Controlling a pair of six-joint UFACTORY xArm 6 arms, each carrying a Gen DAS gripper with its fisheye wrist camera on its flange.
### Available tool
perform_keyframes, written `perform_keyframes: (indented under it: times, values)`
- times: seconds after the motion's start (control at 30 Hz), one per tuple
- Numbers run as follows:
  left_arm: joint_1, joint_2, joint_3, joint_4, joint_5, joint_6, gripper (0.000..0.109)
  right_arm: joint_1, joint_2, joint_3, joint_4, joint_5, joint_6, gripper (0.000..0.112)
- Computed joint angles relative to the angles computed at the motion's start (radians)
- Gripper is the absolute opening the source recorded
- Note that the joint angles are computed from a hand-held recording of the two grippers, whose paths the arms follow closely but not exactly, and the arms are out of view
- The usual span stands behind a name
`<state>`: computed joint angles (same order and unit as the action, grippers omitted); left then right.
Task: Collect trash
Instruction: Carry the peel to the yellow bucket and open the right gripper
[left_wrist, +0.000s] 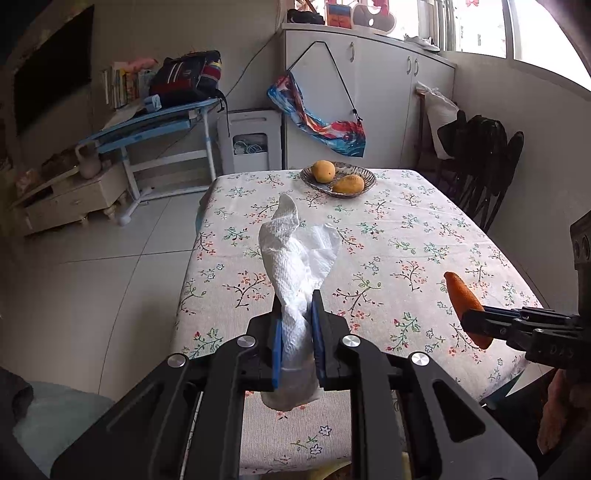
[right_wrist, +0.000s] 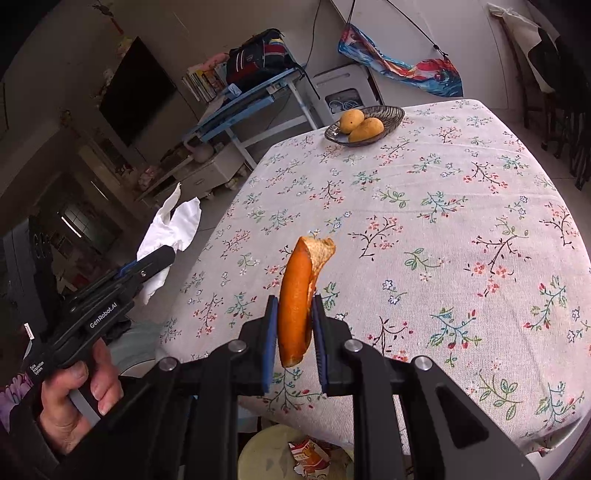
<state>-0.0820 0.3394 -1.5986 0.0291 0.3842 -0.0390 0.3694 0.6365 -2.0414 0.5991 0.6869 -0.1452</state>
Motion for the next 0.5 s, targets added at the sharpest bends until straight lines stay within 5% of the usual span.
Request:
perform_keyframes:
  times: [0.5]
  values:
    - [0.001,-0.029,0.045,-0.001,-0.016,-0.004,0.014,0.051,-0.167,0.244,0.065,0.038,-0.129,0.019]
